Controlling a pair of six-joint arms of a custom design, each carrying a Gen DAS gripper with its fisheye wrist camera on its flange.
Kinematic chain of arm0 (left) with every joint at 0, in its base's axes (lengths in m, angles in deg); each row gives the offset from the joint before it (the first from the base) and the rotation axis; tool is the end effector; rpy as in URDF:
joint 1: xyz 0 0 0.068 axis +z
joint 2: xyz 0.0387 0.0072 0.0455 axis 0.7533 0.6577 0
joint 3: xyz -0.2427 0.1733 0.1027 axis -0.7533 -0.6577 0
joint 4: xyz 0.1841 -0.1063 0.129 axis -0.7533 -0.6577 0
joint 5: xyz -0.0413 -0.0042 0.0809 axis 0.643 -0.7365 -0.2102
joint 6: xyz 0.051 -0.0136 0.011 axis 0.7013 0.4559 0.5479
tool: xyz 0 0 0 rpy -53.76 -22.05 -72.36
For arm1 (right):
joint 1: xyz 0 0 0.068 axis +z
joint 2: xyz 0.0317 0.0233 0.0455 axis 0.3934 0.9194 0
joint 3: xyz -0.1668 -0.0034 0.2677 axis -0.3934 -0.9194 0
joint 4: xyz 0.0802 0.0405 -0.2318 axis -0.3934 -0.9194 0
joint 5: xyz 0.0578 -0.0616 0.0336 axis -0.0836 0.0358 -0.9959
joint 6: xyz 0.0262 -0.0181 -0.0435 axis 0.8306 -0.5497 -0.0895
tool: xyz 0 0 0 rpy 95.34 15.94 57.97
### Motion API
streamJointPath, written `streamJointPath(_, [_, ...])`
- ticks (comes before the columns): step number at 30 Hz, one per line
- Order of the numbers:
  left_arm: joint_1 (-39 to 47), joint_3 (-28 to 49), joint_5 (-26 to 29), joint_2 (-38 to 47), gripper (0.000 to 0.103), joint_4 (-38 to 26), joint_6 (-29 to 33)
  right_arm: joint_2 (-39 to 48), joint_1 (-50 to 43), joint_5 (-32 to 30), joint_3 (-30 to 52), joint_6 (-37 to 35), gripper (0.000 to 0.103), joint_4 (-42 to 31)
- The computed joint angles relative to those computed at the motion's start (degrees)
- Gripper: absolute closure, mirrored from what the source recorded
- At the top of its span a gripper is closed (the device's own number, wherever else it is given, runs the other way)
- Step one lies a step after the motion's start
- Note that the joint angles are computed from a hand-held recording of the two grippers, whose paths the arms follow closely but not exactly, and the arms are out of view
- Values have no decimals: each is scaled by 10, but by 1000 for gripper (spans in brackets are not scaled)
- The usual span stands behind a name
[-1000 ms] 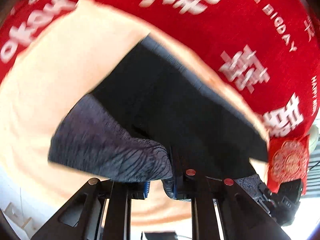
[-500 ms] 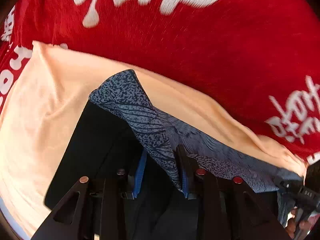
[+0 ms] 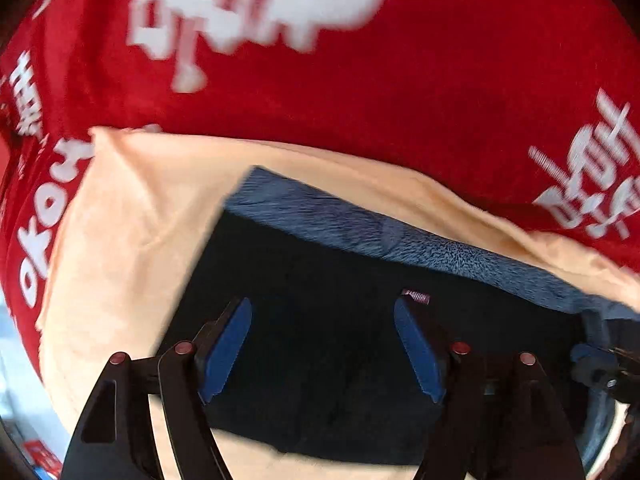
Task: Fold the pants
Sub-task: 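Carry the waistband over toward the pant hems with both grippers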
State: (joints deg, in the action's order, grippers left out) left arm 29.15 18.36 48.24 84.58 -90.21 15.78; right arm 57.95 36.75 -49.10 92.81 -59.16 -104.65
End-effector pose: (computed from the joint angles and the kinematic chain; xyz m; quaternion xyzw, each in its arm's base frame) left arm 0.2987 -0.1021 0.1728 -0.0561 0.9912 0.0233 0.1173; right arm 0.3568 0.1092 0.1290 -0.0255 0.9358 0.3498 0.0356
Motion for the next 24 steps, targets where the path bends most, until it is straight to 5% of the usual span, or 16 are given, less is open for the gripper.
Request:
streamJointPath(4, [-33,28,-65,80,28,45,-17,63,26,106,43,-23,63,14])
streamJointPath(9, [-47,50,-70,87,28,10,-44,57,-26,51,18,17,62,68])
streamJointPath(14, [-107,39,-57,16,28,-66,-67,-48,-95,3,-80,3,47,74])
streamJointPath(21, [-292,66,-8,-29,28,-143,-144,-257,-230,22,-252,-110,40,-43])
streamJointPath(24, [-355,75,55,-33,28,-127,-161,-349,-372,28,-308,-207,40,-167])
